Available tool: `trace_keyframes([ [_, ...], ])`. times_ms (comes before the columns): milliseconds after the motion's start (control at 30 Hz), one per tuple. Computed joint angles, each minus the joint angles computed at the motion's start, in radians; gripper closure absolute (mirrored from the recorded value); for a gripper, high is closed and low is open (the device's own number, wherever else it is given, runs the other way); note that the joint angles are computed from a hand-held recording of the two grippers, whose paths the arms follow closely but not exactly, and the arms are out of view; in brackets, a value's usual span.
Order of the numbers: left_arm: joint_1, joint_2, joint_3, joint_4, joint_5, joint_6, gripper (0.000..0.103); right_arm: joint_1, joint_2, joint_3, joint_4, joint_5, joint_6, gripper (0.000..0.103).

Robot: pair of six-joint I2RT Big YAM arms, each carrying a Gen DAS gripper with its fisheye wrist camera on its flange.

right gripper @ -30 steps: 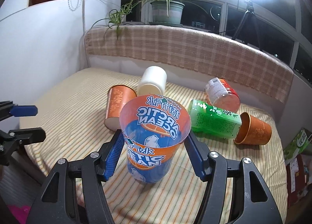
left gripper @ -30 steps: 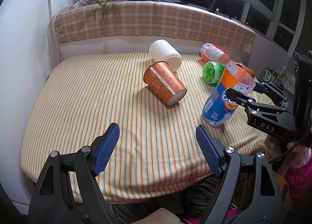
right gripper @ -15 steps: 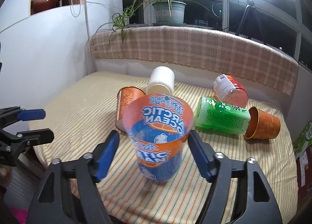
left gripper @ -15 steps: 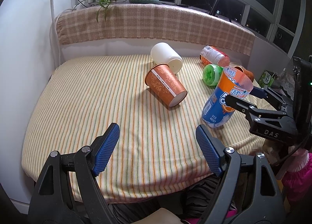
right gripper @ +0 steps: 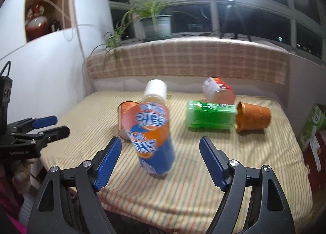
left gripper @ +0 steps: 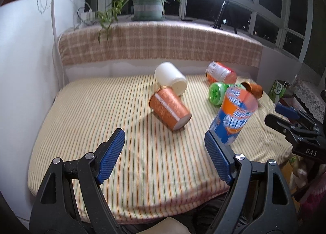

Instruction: Flip cup upright

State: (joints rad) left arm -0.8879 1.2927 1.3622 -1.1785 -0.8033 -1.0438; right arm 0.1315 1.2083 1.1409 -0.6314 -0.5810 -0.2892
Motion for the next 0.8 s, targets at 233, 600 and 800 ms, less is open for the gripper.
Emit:
trace_keyframes([
  [233, -0.03, 0.009, 0.026, 0.023, -0.151, 0.003, 0.009, -0.033, -0.038, -0.023, 0.027, 0.056, 0.056, 0.024],
  [600, -0.087, 0.053, 0.09, -0.086, -0.374, -0.035, 0.0, -0.03, -0.078, -0.06, 0.108, 0.12, 0.097, 0.021],
  [800, -0.096, 0.059, 0.102, -0.124, -0.386, -0.073, 0.0, -0.031, -0.097, -0.075, 0.147, 0.14, 0.123, 0.018],
])
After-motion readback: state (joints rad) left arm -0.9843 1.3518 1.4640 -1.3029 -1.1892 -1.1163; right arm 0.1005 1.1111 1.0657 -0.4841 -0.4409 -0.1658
